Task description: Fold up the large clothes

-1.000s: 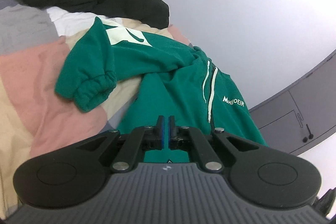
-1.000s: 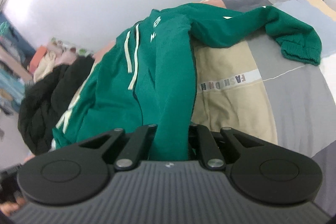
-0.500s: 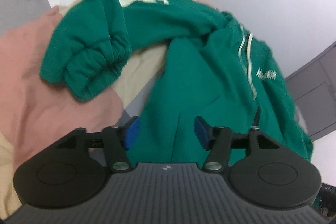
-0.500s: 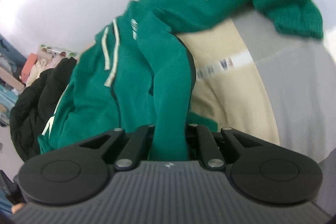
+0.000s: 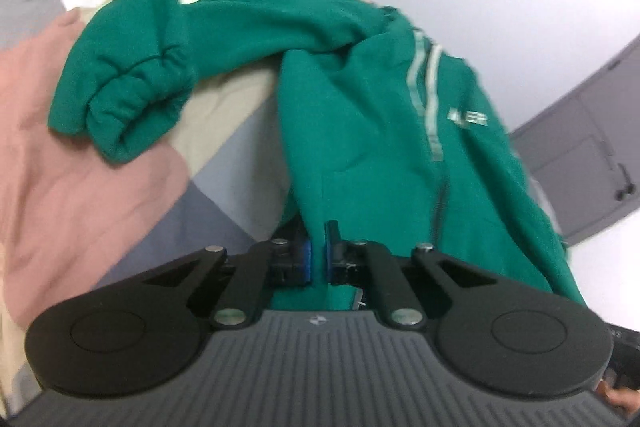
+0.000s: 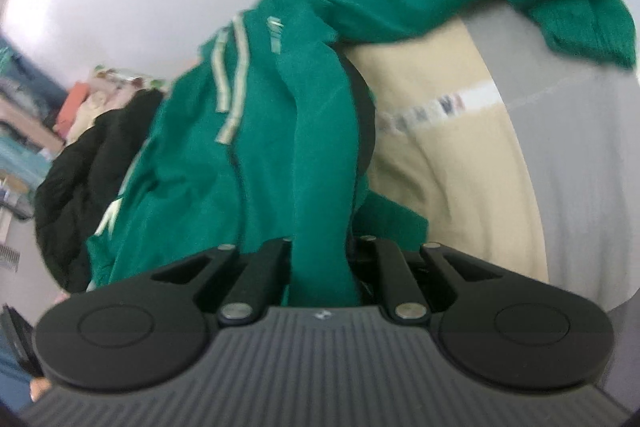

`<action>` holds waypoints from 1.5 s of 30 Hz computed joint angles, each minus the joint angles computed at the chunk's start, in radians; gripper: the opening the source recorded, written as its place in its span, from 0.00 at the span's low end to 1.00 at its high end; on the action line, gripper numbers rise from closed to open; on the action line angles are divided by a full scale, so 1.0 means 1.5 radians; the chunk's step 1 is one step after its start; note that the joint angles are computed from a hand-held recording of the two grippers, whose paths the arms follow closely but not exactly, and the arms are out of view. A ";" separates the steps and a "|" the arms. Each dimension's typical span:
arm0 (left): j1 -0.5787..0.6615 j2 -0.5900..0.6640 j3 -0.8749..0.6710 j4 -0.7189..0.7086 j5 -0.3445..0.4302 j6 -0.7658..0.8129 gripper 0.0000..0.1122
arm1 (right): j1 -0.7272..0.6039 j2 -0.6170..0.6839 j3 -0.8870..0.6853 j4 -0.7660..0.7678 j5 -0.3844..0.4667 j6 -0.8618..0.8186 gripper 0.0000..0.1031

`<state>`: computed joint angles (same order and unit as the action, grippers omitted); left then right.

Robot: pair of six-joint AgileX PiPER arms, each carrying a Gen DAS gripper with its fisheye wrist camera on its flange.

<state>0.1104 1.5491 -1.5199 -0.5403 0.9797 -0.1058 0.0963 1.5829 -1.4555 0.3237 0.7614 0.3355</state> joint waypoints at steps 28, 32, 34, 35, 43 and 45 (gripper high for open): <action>-0.121 -0.141 0.053 0.289 -0.092 -0.059 0.65 | 0.005 -0.075 0.077 -0.094 0.023 0.072 0.80; -0.189 -0.129 0.031 0.385 -0.126 -0.094 0.71 | 0.073 -0.099 0.086 -0.288 -0.054 0.192 0.80; -0.234 -0.094 -0.014 0.460 -0.105 -0.134 0.71 | 0.101 -0.097 0.083 -0.371 -0.094 0.236 0.81; -0.252 -0.075 -0.034 0.489 -0.099 -0.152 0.71 | 0.108 -0.092 0.074 -0.381 -0.103 0.230 0.81; -0.299 0.063 -0.138 0.514 -0.139 -0.150 0.76 | 0.121 0.088 -0.126 -0.250 -0.048 0.074 0.80; -0.309 0.073 -0.097 0.568 -0.204 -0.195 0.76 | 0.141 0.132 -0.163 -0.285 -0.037 0.075 0.80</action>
<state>-0.3529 1.6586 -1.6649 0.3117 0.6742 -0.3989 0.3083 1.7810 -1.6997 -0.1035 0.7065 0.4480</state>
